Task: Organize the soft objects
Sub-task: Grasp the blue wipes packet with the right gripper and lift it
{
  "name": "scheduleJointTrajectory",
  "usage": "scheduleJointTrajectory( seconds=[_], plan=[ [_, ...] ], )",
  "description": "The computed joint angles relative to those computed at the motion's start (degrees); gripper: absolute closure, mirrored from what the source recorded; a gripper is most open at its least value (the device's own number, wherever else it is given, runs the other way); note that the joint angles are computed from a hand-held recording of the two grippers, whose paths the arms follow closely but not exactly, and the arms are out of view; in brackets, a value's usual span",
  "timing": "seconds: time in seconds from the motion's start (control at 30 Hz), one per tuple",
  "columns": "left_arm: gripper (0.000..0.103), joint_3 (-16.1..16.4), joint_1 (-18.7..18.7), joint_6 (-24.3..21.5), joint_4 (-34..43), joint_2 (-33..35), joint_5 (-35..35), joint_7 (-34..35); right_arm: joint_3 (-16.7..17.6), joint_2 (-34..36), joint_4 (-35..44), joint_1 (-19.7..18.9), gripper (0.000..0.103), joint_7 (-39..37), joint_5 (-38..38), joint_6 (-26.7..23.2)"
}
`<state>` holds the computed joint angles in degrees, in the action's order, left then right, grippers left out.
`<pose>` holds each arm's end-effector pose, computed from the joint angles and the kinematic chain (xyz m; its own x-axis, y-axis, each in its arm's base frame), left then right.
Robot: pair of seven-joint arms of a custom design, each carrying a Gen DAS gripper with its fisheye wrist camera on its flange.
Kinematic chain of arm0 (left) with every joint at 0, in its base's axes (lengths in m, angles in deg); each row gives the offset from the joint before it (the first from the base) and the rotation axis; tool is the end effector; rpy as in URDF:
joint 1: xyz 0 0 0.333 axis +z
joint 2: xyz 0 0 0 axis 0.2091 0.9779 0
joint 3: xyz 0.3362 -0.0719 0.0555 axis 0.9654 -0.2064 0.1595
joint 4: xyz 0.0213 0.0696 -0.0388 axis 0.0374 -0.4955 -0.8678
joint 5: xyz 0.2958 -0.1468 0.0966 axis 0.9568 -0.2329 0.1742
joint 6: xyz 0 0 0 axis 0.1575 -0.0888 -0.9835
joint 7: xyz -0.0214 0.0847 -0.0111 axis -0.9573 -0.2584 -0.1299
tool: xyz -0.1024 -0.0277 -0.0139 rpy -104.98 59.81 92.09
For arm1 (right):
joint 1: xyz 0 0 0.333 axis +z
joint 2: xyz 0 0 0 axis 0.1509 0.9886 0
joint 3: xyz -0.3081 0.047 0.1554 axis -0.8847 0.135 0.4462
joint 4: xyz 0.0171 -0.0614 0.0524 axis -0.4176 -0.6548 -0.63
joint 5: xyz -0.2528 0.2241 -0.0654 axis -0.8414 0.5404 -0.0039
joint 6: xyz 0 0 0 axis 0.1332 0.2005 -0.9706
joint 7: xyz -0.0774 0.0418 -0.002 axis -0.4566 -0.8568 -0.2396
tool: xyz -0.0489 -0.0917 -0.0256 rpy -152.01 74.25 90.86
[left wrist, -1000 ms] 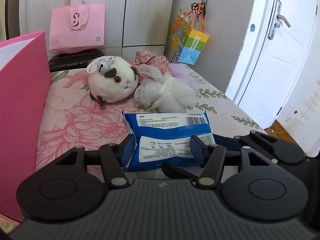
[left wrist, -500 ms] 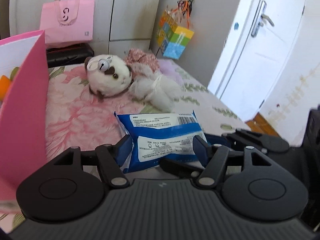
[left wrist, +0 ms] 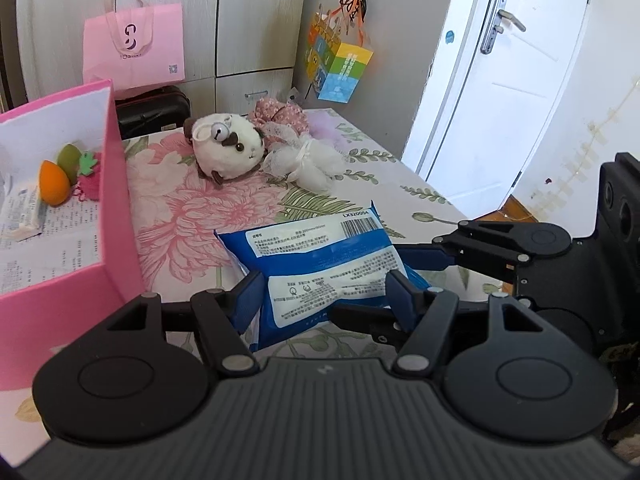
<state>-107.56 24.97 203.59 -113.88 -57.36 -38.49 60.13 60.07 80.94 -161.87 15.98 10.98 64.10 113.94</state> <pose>0.5714 -0.2681 0.4737 -0.6174 -0.7684 0.1687 -0.5977 0.3188 -0.7356 0.5436 0.2119 0.4366 0.3630 -0.9262 -0.1017 -0.5509 -0.1253 -0.8251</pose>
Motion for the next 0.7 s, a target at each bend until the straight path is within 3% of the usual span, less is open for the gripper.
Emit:
scheduleJointTrajectory(
  seconds=[0.1, 0.13, 0.33, 0.43, 0.6, 0.7],
  plan=[
    [0.039, 0.24, 0.18, -1.48, -0.57, -1.98, -1.01, -0.63, -3.93, -1.85, -0.64, 4.87, 0.042, -3.2, 2.85, -0.49],
    [0.039, 0.29, 0.36, -1.81, -1.07, -3.01, -1.73, -0.35, -3.81, -2.28, -0.74, 5.03, 0.042, -3.55, 3.1, -0.84],
    [0.039, 0.23, 1.99, -4.6, -3.58, -8.3, -8.56, 3.7, 1.38, -4.11, -0.69, 1.13, 0.042, -2.13, 0.58, -3.85],
    [0.039, -0.15, 3.12, -5.13, -5.36, -11.45, -13.81, 7.29, 6.31, -4.74, -0.35, -3.06, 0.042, -0.85, -1.3, -5.75],
    [0.039, -0.45, 5.33, -6.94, -7.57, -16.64, -24.85, 14.87, 21.37, -4.24, 1.52, -15.96, 0.042, -1.54, -3.01, -10.06],
    [0.039, 0.71, 5.4, -7.29, -8.27, -18.97, -31.57, 18.52, 22.37, -3.83, 2.76, -15.56, 0.042, -4.05, -1.64, -9.99]
  ],
)
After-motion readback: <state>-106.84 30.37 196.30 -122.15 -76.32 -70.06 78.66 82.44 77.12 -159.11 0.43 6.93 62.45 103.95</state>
